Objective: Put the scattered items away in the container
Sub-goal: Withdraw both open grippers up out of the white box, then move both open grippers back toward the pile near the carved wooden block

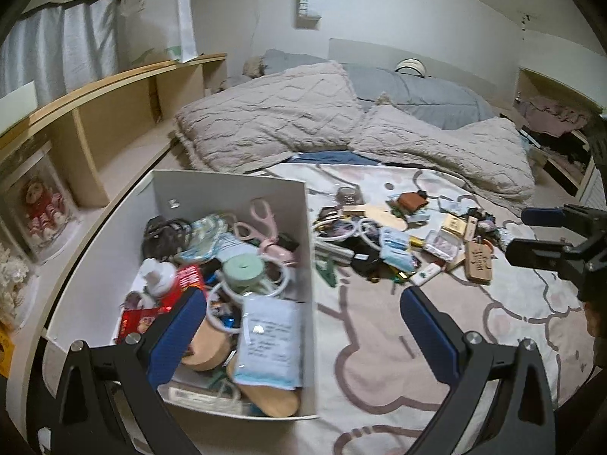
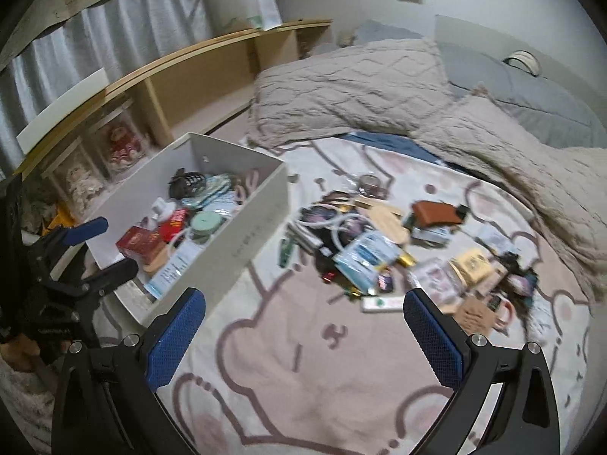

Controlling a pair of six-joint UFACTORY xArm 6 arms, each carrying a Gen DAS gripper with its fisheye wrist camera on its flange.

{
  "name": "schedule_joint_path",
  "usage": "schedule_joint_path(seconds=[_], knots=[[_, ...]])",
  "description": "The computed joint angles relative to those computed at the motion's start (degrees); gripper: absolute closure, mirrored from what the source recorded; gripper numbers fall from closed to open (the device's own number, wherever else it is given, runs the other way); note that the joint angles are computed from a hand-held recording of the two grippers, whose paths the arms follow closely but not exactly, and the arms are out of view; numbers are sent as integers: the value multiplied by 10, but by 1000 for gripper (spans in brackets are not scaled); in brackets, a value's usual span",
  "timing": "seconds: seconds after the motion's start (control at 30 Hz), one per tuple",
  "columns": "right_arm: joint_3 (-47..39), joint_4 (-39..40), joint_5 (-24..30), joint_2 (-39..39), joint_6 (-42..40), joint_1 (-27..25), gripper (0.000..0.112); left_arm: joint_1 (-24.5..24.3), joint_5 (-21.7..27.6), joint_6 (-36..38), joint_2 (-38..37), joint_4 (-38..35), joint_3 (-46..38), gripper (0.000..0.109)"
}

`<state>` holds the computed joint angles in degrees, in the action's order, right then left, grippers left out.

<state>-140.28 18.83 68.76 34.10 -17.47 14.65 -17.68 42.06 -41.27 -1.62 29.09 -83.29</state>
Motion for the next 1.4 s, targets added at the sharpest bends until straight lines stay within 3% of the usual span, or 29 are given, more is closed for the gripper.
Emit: schedule_joint_path(seconds=[0.23, 0.63, 1.17, 1.4], knots=[[164, 21, -66, -102, -25, -37, 9, -28, -3, -20, 34, 17, -37, 6], [338, 39, -149, -208, -55, -102, 9, -72, -12, -43, 90, 28, -93, 6], [427, 61, -201, -255, -75, -154, 9, -105, -29, -73, 141, 47, -134, 6], [436, 52, -218, -252, -74, -162, 9, -107, -36, -50, 182, 24, -164, 6]])
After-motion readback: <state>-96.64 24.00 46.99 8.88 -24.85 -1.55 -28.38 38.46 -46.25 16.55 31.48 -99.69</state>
